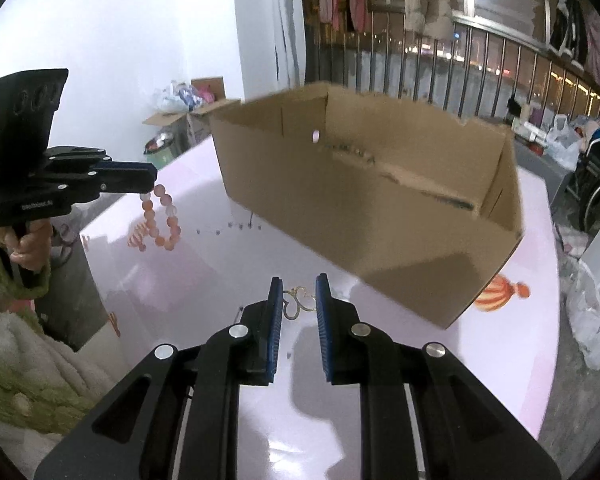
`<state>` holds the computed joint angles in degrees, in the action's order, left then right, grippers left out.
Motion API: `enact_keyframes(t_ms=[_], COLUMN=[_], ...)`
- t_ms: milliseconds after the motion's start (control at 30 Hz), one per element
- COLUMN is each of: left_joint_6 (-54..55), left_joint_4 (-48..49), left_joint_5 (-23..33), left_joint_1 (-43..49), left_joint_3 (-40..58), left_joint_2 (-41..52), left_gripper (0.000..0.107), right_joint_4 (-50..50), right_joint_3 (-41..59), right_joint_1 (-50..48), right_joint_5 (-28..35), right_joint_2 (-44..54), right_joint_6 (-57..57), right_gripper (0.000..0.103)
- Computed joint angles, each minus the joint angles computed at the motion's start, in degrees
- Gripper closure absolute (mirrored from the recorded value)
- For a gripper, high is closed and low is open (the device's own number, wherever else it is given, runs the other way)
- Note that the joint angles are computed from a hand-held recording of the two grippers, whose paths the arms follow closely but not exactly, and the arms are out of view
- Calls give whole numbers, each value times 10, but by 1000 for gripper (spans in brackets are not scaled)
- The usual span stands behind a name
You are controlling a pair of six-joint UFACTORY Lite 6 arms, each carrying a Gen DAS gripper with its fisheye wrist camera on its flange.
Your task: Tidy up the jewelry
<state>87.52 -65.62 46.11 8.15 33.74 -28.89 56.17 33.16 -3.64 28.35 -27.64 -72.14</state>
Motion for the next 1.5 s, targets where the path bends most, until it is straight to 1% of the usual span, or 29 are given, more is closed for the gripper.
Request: enact_keyframes(t_ms=[167, 267, 333, 433, 467, 533, 667, 733, 767, 900, 1033, 1100, 1133, 1167, 1200, 1400, 1433, 1500], left_joint_6=[-20, -41, -56, -77, -91, -119, -184, -209, -234, -275, -332, -329, -329, -327, -325, -294, -291, -274], left_joint_4=[-5, -12, -15, -6, 7, 31, 99, 122, 143, 183, 243, 242, 242, 239, 236, 194, 188, 169], left_joint_5=[38, 48, 39, 10, -10, -34, -65, -71, -70, -75, -86, -83, -81, -80, -79, -79, -82, -91], left_joint_1=[-2, -22, -47, -81, -97, -120, -147, -152, -155, -159, -162, -157, -154, -150, -147, -130, -129, -121], left_joint_3=[69, 136, 193, 265, 302, 344, 455, 488, 520, 573, 622, 626, 628, 628, 628, 589, 579, 546], left_joint_2=[0, 32, 72, 133, 172, 220, 358, 403, 441, 515, 574, 584, 588, 590, 590, 553, 543, 508], left_gripper=[99, 99, 99, 99, 99, 99, 99, 99, 99, 99, 98, 98, 96, 91, 89, 86, 84, 79], right_joint_4=[3, 30, 42, 51, 52, 50, 22, -4, -22, -83, -126, -132, -129, -126, -124, -80, -75, -46], right_joint_3=[64, 127, 173, 251, 273, 332, 425, 471, 503, 576, 610, 624, 626, 625, 621, 569, 563, 526], right_joint_1=[-45, -84, -96, -100, -101, -103, -93, -87, -83, -63, -50, -51, -53, -54, -55, -81, -84, -98], right_joint_5=[72, 124, 139, 143, 142, 144, 140, 140, 143, 137, 121, 122, 124, 123, 118, 110, 107, 101], right_joint_2=[-10, 16, 47, 117, 140, 206, 319, 372, 407, 483, 525, 540, 541, 540, 536, 490, 483, 445], right_joint_6=[-3, -23, -29, -33, -34, -33, -11, 10, 26, 77, 115, 119, 120, 119, 119, 94, 92, 74], right_gripper=[86, 86, 86, 86, 86, 86, 86, 86, 86, 86, 86, 85, 85, 85, 82, 80, 77, 74])
